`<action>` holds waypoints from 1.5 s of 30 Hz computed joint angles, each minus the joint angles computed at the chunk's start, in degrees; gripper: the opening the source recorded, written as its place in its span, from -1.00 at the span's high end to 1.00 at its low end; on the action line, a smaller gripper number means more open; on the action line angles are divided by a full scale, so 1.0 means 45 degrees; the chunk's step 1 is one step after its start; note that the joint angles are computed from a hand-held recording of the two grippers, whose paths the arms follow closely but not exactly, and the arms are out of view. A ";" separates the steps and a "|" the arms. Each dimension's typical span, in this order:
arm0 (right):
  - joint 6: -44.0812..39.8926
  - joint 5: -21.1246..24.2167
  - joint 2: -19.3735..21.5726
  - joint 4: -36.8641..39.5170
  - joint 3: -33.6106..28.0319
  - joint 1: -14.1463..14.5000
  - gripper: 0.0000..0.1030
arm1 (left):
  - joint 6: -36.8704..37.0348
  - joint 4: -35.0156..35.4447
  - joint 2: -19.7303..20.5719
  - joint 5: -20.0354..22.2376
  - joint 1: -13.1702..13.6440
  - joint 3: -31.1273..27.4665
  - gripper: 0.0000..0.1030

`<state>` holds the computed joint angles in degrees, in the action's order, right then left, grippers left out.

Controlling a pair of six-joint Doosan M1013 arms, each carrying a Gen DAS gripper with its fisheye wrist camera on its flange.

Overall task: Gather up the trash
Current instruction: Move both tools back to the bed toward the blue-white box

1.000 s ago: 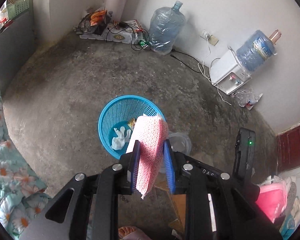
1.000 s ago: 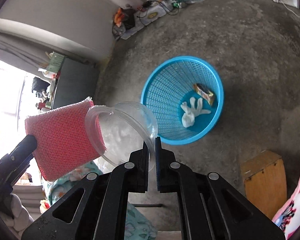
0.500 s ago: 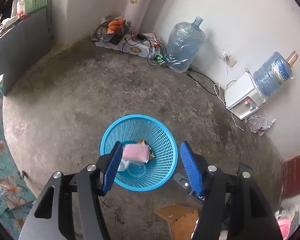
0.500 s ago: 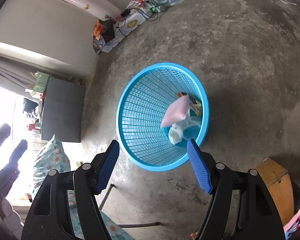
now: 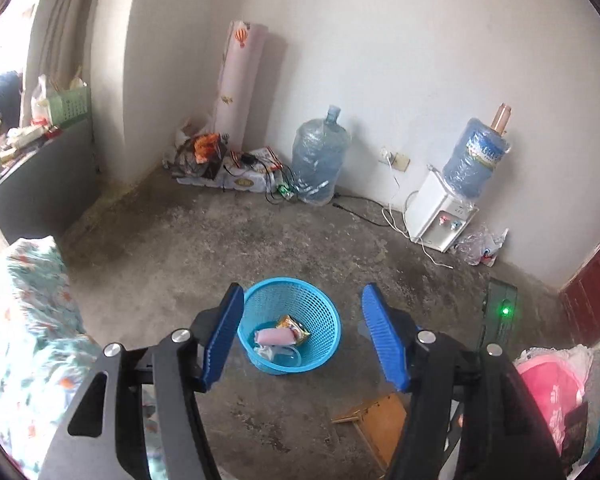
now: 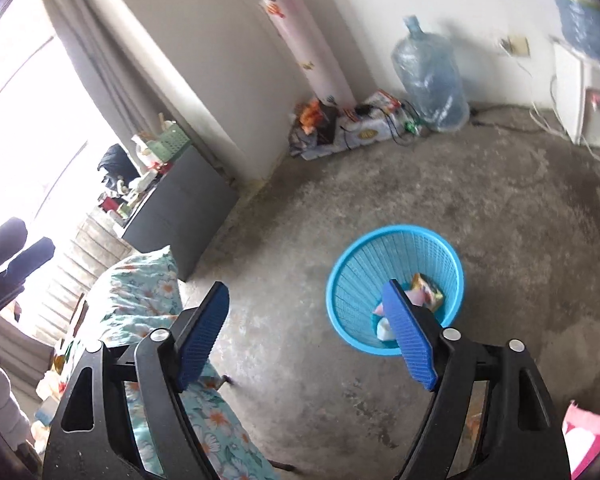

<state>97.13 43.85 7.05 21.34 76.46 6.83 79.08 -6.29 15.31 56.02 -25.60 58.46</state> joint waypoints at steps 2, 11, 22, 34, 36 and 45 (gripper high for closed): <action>-0.0547 -0.0295 -0.0379 -0.0399 0.0007 0.0437 -0.65 | -0.0309 0.0421 -0.1007 -0.0619 0.0079 0.0967 -0.28; -0.0605 -0.2153 -0.1402 -0.2807 0.0555 0.2190 -0.85 | -0.3777 0.4723 -0.4531 -0.1138 -0.0132 0.3861 -0.52; -0.4339 -0.0303 -0.1268 0.0690 -0.0251 0.3164 -0.85 | -0.6411 0.7312 -0.6918 -0.0039 -0.0541 0.5715 -0.52; -0.4710 0.3189 -0.0517 0.3406 -0.1487 0.3416 -0.85 | -0.9144 0.9728 -0.8771 0.1424 -0.0965 0.7491 -0.52; -0.4572 0.3749 -0.0273 0.3713 -0.1769 0.3499 -0.85 | -0.9314 0.9955 -0.9013 0.1564 -0.0938 0.7787 -0.52; -0.4197 0.5226 0.0470 0.4375 -0.2708 0.3978 -0.79 | -0.8950 1.0096 -0.9427 0.1540 -0.0769 0.8614 -0.52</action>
<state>78.24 67.37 9.16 41.02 64.27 24.73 38.81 39.14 -27.11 62.96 -29.06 97.22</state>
